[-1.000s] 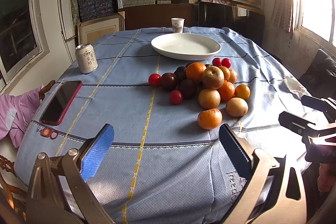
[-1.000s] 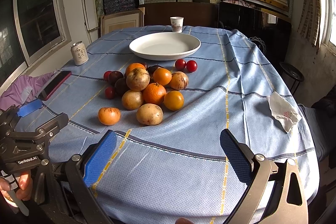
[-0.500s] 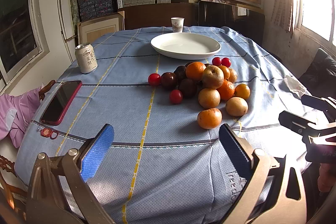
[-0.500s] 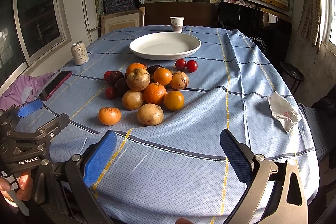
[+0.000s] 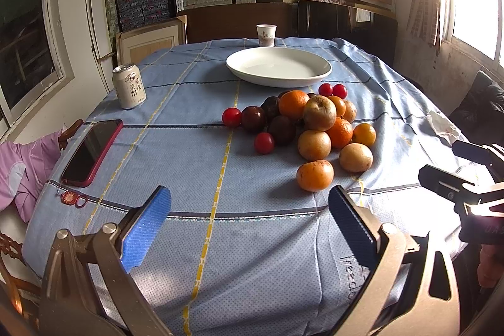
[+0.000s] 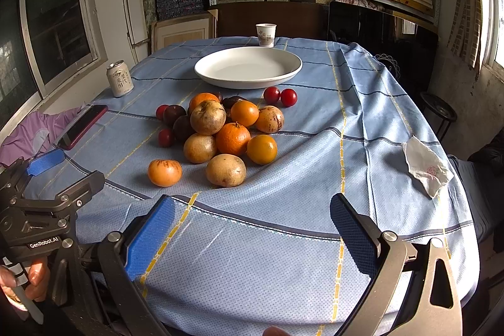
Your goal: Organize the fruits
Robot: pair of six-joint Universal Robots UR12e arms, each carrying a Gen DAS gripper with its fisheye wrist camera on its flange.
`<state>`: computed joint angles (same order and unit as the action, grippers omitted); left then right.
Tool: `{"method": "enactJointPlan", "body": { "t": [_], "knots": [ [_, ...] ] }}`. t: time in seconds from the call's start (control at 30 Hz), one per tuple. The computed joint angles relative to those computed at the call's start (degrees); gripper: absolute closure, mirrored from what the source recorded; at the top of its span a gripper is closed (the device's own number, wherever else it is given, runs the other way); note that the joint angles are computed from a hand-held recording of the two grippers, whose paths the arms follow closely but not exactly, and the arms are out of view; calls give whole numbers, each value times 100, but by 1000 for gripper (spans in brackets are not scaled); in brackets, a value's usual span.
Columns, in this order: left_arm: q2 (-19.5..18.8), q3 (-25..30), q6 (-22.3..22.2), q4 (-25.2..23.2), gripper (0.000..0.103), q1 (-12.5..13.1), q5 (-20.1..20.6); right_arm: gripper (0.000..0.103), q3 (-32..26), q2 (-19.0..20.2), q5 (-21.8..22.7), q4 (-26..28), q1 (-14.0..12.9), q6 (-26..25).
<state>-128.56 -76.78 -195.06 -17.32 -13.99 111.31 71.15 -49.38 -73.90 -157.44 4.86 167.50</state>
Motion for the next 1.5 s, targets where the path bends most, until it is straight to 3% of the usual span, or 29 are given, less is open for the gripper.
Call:
{"method": "enactJointPlan", "body": {
  "t": [0.93,1.03,1.1,1.2,1.3,1.4,1.5],
  "knots": [
    [0,-5,-73,-145,5,8,-45,4,46,9,57,-109,6,-25],
    [10,-6,-174,-228,5,42,-170,4,95,24,387,-367,-52,109],
    [17,-3,-259,-326,5,74,-297,4,157,82,854,-807,-126,270],
    [-7,-26,-303,-215,5,86,-321,4,208,171,1089,-1321,-159,445],
    [-42,-94,-364,100,5,92,-310,4,113,201,1104,-888,-121,166],
    [-48,-151,-474,242,5,131,-470,3,11,232,829,-514,-71,214],
    [-90,-134,-552,255,5,152,-535,3,-182,299,1001,101,-91,150]
  ]
}}
